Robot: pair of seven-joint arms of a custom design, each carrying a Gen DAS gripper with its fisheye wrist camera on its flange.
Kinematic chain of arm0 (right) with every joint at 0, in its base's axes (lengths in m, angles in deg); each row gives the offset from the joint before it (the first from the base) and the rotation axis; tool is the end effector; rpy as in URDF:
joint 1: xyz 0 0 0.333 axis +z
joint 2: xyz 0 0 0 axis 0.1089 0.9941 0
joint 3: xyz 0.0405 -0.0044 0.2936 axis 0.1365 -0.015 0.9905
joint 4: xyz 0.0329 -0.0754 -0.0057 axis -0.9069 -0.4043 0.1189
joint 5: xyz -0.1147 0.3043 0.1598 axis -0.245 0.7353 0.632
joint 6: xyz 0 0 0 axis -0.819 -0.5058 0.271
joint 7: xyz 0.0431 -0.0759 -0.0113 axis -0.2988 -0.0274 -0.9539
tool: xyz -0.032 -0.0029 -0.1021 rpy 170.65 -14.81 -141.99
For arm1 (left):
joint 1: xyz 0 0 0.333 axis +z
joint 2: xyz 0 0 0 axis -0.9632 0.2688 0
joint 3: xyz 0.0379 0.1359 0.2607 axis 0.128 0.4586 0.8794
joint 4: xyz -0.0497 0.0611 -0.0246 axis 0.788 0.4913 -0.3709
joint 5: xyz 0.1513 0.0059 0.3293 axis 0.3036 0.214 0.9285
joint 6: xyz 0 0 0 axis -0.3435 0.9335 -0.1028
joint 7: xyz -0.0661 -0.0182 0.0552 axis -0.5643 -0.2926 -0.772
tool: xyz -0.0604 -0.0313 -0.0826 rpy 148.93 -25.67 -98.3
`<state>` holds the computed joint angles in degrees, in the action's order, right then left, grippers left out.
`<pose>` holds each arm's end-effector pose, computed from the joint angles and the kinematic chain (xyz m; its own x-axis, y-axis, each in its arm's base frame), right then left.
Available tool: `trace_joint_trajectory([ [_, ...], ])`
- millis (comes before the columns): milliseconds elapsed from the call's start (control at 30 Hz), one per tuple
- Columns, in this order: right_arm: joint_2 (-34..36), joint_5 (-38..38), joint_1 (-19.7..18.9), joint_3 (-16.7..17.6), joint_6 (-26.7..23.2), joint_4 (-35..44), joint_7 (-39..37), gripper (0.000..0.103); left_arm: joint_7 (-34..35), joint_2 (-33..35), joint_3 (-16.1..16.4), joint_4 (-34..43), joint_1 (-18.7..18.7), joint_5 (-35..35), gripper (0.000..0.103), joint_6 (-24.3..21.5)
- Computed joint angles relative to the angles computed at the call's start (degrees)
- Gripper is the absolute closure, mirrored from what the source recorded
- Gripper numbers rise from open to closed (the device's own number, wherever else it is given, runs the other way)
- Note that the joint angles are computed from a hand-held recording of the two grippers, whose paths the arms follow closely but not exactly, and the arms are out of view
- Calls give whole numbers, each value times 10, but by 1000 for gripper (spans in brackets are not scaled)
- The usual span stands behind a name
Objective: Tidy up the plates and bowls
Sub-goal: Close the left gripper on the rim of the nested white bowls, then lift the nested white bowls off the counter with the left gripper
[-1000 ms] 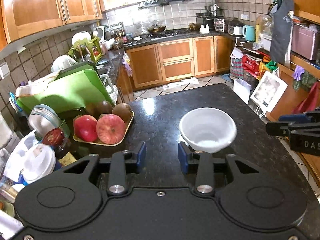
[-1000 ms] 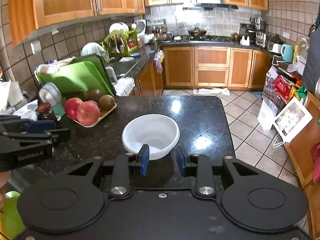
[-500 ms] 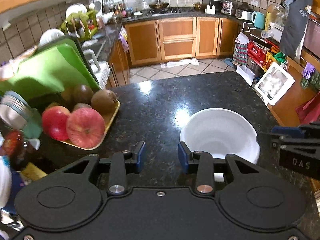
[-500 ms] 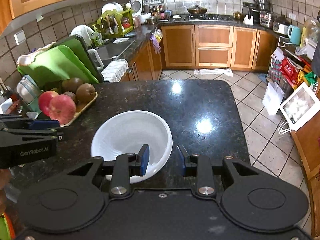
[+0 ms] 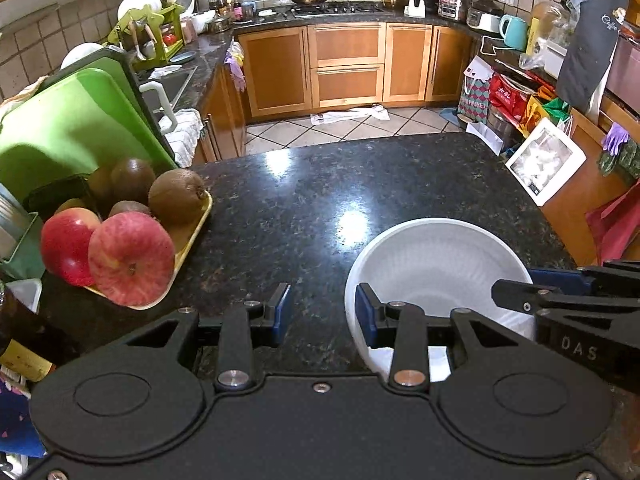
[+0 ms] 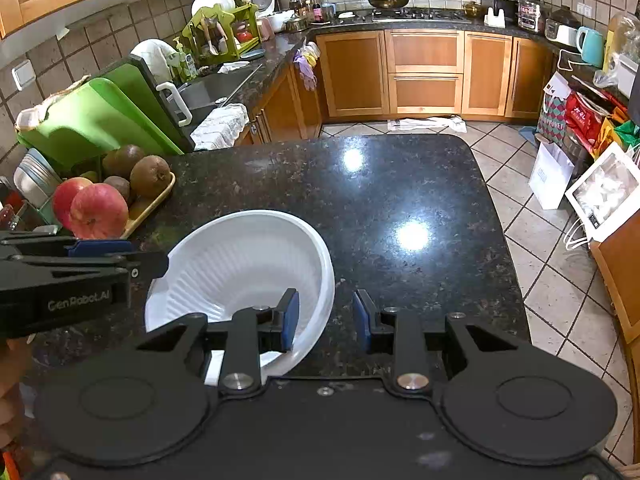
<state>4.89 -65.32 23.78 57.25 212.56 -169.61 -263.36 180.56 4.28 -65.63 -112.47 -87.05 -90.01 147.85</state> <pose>0.5660 0.1817 0.3866 -0.4482 -0.8770 -0.1733 -0.6254 0.4462 -0.6402 0.6366 -0.2755 0.3649 -0.6847 -0.7258 -0.0665 -0.5216 0.5516 -0.6509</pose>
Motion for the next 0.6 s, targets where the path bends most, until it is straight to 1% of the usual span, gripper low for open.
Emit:
trace_joint_trajectory([
  [67, 4, 6, -1, 1, 0, 2, -5, 71, -4, 4, 5, 5, -5, 5, 56, -1],
  [200, 6, 19, -3, 1, 3, 3, -18, 72, -4, 15, 5, 23, -5, 10, 56, -21],
  [267, 9, 24, -2, 1, -1, 7, -24, 72, 3, 15, 0, 21, -2, 8, 56, -19],
  [333, 10, 25, -2, -1, 2, 7, -25, 75, 2, 14, 5, 19, -7, 13, 56, -16],
  [500, 15, 29, 2, -3, 2, 12, -31, 78, -5, 20, 15, 24, -20, 27, 56, -19],
  [600, 13, 24, 5, -5, -2, 11, -29, 80, -8, 24, 15, 29, -20, 31, 57, -25],
])
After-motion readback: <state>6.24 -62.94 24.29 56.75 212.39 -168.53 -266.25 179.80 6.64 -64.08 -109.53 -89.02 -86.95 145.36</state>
